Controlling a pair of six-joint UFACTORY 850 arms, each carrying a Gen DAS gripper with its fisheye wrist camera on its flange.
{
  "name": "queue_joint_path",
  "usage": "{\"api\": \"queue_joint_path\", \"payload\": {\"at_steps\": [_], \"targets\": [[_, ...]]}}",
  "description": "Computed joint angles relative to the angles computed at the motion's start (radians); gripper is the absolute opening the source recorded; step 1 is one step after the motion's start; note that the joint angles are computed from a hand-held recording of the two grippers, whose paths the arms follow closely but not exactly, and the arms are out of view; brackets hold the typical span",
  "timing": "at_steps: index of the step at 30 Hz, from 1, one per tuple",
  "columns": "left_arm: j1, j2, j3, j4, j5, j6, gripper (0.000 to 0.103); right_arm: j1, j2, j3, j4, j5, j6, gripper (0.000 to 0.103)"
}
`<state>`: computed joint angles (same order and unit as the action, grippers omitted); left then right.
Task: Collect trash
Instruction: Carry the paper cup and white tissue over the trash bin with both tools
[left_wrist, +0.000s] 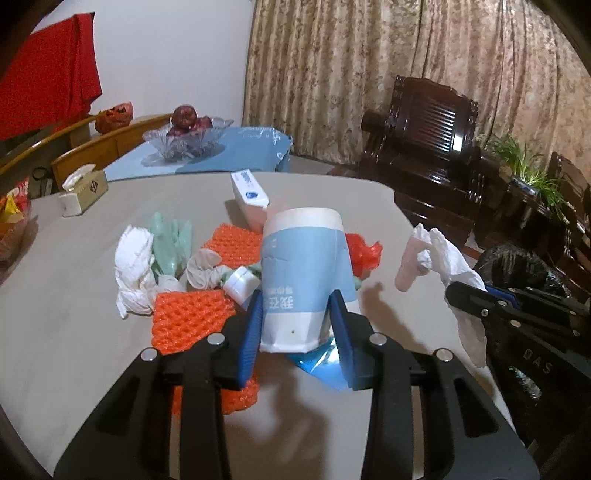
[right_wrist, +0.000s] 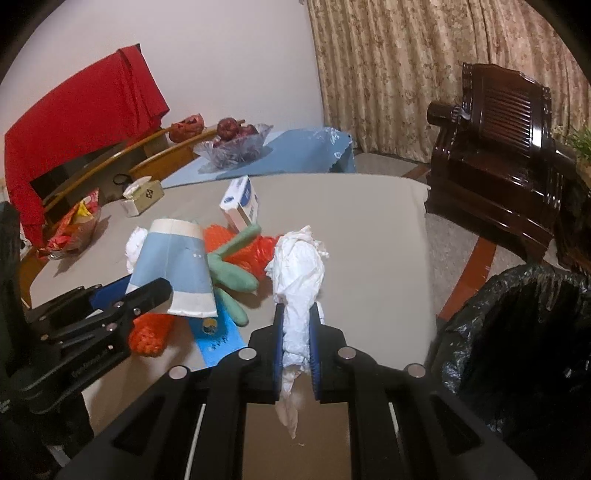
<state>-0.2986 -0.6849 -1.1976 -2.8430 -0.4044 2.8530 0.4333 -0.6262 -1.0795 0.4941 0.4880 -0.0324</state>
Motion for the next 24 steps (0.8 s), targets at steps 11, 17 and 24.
{"api": "queue_joint_path", "payload": {"at_steps": [11,17,24], "targets": [[-0.023,0.070,0.056,-0.009,-0.026,0.018,0.035,0.010,0.098,0.091,0.016,0.077,-0.003,0.012],[-0.040,0.097,0.078,0.013,-0.046,0.008,0.035,0.013,0.146,0.143,0.039,0.110,-0.013,0.012],[-0.064,0.116,0.094,0.029,-0.066,0.000,0.035,0.014,0.198,0.209,0.094,0.152,-0.031,0.012]]}}
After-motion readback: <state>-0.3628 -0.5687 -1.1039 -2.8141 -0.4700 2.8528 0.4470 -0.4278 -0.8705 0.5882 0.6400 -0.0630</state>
